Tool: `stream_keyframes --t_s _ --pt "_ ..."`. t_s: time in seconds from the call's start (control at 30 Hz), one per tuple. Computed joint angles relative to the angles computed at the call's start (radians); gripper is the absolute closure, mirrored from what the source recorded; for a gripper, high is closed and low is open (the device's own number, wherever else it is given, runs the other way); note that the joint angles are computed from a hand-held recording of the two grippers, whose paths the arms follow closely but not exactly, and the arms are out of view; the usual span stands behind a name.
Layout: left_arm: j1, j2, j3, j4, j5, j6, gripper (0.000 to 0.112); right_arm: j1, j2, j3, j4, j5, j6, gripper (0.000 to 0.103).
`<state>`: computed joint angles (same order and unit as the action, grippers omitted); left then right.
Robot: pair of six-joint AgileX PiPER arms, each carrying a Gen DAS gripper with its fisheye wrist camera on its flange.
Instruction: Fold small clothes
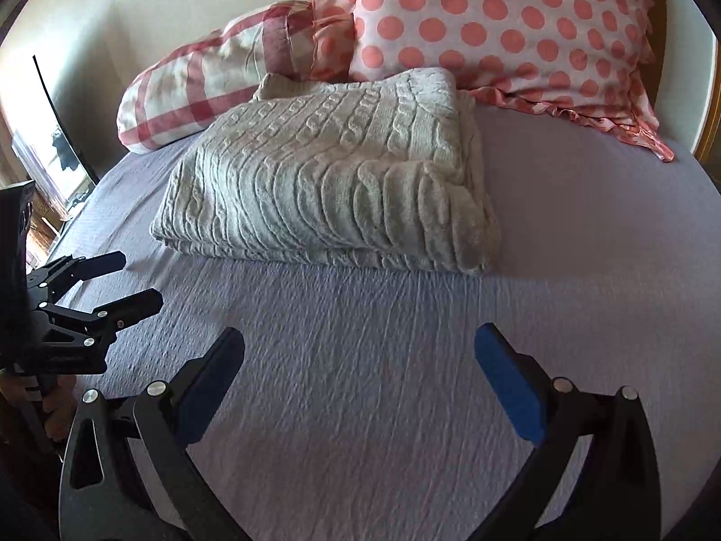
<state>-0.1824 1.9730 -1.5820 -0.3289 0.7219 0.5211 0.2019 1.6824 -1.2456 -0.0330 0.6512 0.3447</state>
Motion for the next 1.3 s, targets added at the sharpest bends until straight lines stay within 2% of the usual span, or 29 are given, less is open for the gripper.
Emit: stream_keyframes --t_s 0.13,0.2,1.3 --pt "-0.028 0.001 -0.002 0.081 -0.010 -0.051 0.011 0.030 0.042 -0.046 -0.099 0.070 0.080 0.002" --pt "-0.024 0.004 -0.008 0.073 -0.001 -0.046 0.011 0.058 0.061 -0.069 -0.162 0.108 0.117 0.002" --pt "-0.025 0.005 -0.014 0.079 0.002 -0.053 0.011 0.053 0.054 -0.061 -0.153 0.103 0.106 0.002"
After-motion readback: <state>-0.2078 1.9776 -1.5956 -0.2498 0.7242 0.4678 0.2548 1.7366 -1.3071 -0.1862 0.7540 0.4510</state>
